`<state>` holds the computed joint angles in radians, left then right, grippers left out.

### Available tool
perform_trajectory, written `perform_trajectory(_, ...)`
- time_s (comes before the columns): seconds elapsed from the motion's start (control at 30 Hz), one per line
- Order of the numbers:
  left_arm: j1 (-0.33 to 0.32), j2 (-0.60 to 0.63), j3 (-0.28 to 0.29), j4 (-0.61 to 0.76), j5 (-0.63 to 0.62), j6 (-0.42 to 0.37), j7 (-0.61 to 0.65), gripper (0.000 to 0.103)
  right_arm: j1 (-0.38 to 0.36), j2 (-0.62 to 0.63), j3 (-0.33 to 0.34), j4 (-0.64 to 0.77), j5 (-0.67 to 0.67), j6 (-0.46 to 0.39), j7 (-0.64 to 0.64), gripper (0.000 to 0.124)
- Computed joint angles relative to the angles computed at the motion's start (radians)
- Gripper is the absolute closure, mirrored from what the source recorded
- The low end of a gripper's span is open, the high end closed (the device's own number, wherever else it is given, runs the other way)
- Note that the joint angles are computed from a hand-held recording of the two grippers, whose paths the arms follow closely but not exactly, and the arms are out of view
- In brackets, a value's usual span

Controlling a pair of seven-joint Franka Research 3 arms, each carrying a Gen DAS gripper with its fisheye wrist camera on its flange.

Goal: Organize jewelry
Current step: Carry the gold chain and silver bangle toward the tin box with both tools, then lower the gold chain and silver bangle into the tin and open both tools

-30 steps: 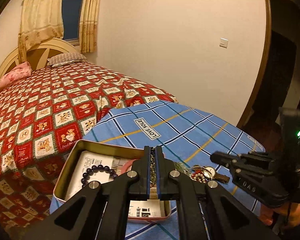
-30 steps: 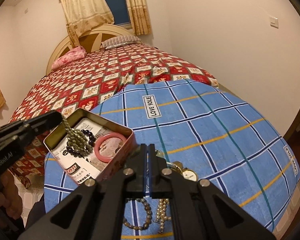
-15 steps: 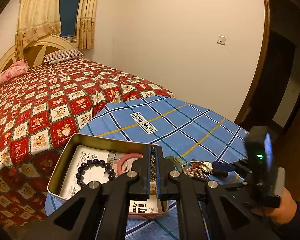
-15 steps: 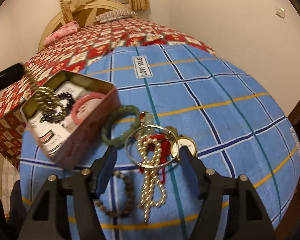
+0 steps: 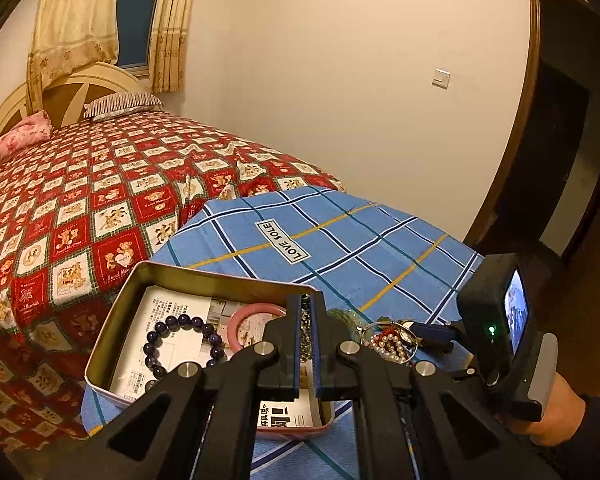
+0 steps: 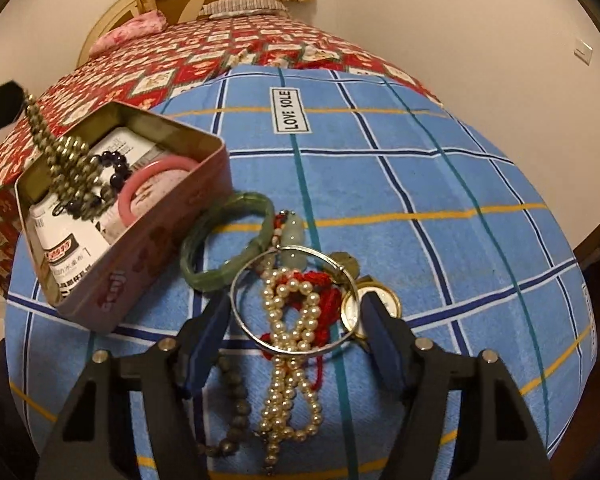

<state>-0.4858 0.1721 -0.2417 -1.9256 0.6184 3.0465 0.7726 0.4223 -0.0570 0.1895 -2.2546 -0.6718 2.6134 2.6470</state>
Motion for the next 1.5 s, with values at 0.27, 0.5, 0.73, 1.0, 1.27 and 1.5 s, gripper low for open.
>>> perform_trajectory(0.27,0.005,-0.015,0.012,0.003,0.016,0.010,-0.006,0.100,-0.009,-0.042,0.024,-0.006,-0.103,0.001,0.085,0.055)
perform_trajectory(0.5,0.027,-0.008,0.038,0.029,0.057,-0.014,-0.026,0.100,-0.010,-0.028,0.035,0.062,-0.157,0.011,0.090,0.055)
perform_trajectory(0.73,0.055,0.036,0.052,0.060,0.065,-0.068,-0.035,0.100,0.025,0.071,0.006,0.168,-0.214,0.067,0.080,0.055)
perform_trajectory(1.0,0.068,0.103,0.050,0.098,0.019,-0.117,0.018,0.100,0.104,0.180,-0.059,0.261,-0.242,0.118,0.085,0.055)
perform_trajectory(1.27,0.069,0.135,0.056,0.111,-0.021,-0.133,0.061,0.100,0.164,0.241,-0.111,0.313,-0.251,0.114,0.074,0.055)
perform_trajectory(1.5,0.068,0.147,0.058,0.113,-0.038,-0.144,0.076,0.100,0.188,0.266,-0.131,0.337,-0.236,0.100,0.063,0.055)
